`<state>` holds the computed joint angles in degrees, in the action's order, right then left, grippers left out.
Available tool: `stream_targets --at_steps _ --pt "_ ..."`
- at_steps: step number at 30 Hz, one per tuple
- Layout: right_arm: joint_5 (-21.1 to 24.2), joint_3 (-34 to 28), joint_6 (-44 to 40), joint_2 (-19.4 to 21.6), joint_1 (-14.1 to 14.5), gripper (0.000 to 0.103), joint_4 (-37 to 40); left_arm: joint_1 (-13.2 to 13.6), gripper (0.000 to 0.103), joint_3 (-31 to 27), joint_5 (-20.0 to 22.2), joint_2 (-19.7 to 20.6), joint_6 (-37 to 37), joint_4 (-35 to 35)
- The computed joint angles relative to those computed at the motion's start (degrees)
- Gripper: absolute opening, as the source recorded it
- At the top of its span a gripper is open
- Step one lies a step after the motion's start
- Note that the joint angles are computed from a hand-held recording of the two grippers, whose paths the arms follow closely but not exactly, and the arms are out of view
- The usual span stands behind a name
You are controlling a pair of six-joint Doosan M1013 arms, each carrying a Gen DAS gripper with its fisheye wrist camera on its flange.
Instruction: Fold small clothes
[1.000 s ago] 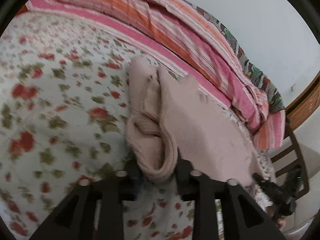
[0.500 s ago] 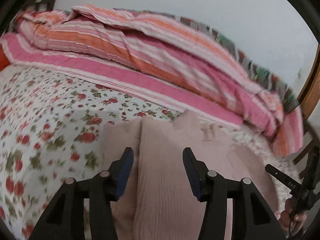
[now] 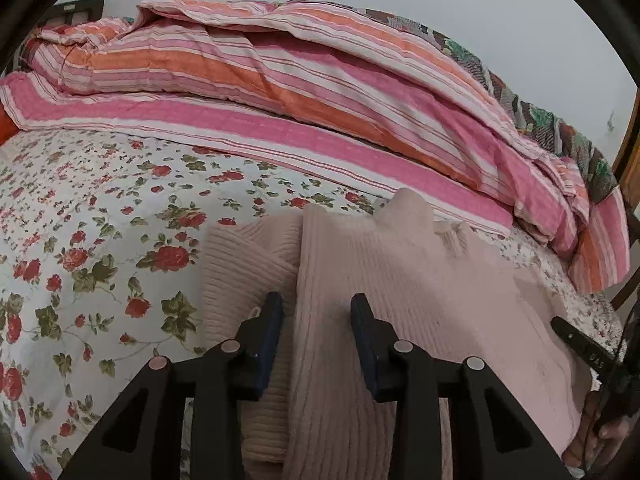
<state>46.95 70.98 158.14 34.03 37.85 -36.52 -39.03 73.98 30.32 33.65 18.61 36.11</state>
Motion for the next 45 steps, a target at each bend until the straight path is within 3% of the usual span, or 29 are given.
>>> stream_targets --at_steps 3,5,7,10,13,16,21,28,31,33,36,45 --pt "0.7 -0.3 -0.8 0.0 0.3 0.018 -0.8 -0.1 0.037 0.8 -0.9 -0.4 -0.3 0.8" --pt "-0.2 -0.1 -1.9 -0.4 0.5 0.031 -0.8 -0.3 0.039 1.0 -0.9 -0.6 -0.6 1.7" --pt "-0.9 0.0 -1.3 -0.9 0.9 0.054 -1.7 -0.4 0.041 1.1 -1.1 -0.7 -0.5 1.9" --pt "-3.2 0.4 1.0 -1.9 1.7 0.063 -5.1 0.0 0.060 2.1 -4.8 -1.3 1.6 -0.1" --pt "-3.0 -1.3 1.4 -1.6 2.4 0.081 -7.2 -0.2 0.061 2.5 -5.2 -1.7 -1.2 3.1" --pt "0.2 -5.7 -3.9 0.3 2.7 0.082 -3.0 -0.2 0.062 3.0 -5.6 -2.1 -2.7 4.7" --pt "7.3 -13.0 -5.7 4.5 3.8 0.082 -4.6 0.7 0.062 4.7 -7.9 -3.2 -4.9 4.3" --pt "3.9 -14.9 -4.0 6.4 2.2 0.082 3.3 1.6 0.062 6.8 -8.8 -4.5 -7.3 5.6" --pt "5.2 -17.0 -8.2 7.9 0.5 0.081 12.6 2.4 0.062 8.4 -11.5 -5.5 -7.7 4.7" --pt "7.2 -19.0 -13.3 9.3 -0.2 0.073 18.6 2.8 0.061 8.9 -12.2 -5.8 -6.9 3.6" --pt "9.6 -21.0 -14.2 10.9 0.2 0.071 18.2 3.0 0.061 9.4 -12.7 -6.0 -6.4 3.0" --pt "25.3 -36.8 -19.1 19.7 0.6 0.071 17.0 2.9 0.061 8.8 -11.5 -5.6 -2.6 0.3"
